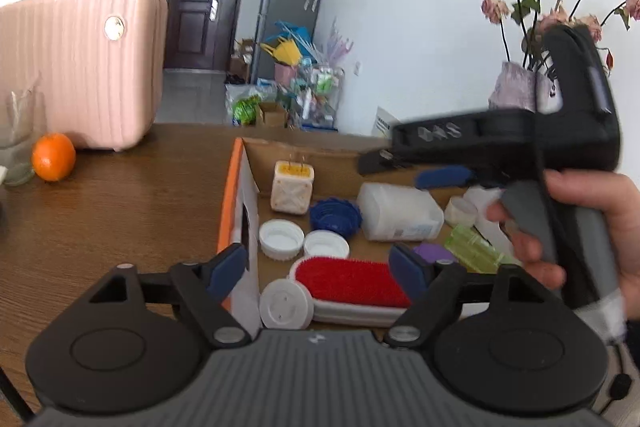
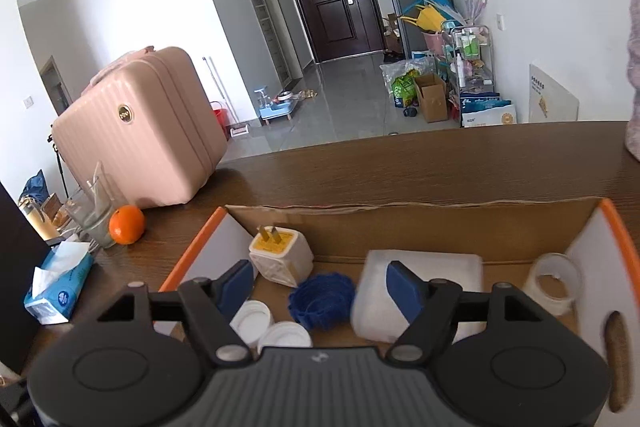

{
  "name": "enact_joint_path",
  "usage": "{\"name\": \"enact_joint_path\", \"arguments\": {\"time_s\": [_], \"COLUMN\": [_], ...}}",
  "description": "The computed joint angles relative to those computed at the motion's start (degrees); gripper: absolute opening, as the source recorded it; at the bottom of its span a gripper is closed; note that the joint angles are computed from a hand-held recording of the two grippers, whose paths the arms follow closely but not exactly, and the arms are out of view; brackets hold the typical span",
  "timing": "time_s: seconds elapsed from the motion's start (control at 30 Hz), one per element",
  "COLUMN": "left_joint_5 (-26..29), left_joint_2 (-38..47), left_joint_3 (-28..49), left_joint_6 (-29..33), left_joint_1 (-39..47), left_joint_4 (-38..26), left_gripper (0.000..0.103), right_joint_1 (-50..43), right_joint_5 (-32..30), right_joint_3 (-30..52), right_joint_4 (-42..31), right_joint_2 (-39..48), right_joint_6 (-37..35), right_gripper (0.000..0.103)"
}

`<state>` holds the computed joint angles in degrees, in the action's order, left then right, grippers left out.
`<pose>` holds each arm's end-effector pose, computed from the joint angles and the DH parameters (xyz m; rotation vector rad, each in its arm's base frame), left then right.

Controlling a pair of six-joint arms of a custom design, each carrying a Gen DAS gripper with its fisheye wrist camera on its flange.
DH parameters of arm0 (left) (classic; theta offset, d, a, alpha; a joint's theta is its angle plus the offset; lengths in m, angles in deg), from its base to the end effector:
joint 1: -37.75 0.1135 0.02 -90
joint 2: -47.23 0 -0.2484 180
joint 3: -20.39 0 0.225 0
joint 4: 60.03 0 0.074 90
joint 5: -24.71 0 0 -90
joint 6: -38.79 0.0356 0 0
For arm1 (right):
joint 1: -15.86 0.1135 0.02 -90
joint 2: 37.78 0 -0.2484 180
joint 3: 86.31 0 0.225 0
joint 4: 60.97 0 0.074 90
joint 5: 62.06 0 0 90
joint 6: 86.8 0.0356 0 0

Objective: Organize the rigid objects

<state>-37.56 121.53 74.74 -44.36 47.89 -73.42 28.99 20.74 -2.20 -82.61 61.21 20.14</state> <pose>0.2514 0.0281 0.2179 0.2168 2.0858 -0.3419 0.3536 0.0871 0.2360 0.0035 2.2360 0.4279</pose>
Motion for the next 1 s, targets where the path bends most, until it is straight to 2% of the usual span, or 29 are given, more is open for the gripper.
{"name": "enact_joint_path", "arguments": {"time_s": [0.07,0.27,0.53,0.67,0.7,0.77,0.83,1.0], "left_joint_5": [-0.5,1.0,6.3,8.5,8.2,10.0,13.3,21.1], "left_joint_2": [-2.6,-11.6,-28.1,-35.6,-37.5,-40.7,-43.9,-47.5], "left_joint_3": [-0.5,1.3,3.3,2.5,2.0,1.9,1.9,3.9], "left_joint_6": [-0.2,-0.1,1.5,4.6,4.9,6.6,8.1,13.8], "left_joint_1": [-0.1,2.1,9.2,13.4,13.8,16.6,20.5,29.7], "left_joint_4": [-0.6,-9.2,-23.1,-27.5,-28.2,-30.6,-33.0,-40.6], "left_gripper": [0.083,0.084,0.098,0.103,0.103,0.103,0.103,0.103], "right_joint_1": [-1.2,-5.6,-11.0,-8.7,-7.8,-4.8,-2.7,2.0], "right_joint_5": [0.5,1.2,0.7,5.2,7.0,11.5,14.3,17.2], "right_joint_3": [-1.6,-6.7,-13.6,-16.6,-17.0,-18.4,-19.4,-19.9], "right_joint_4": [-1.8,-8.0,-19.4,-24.6,-25.8,-27.9,-29.6,-35.3], "right_joint_2": [-3.4,-15.2,-37.1,-48.9,-51.5,-56.6,-60.7,-68.6], "right_joint_6": [-1.4,-2.6,-6.1,-8.7,-9.8,-11.7,-12.4,-11.0], "right_gripper": [0.074,0.076,0.079,0.091,0.091,0.093,0.101,0.102]}}
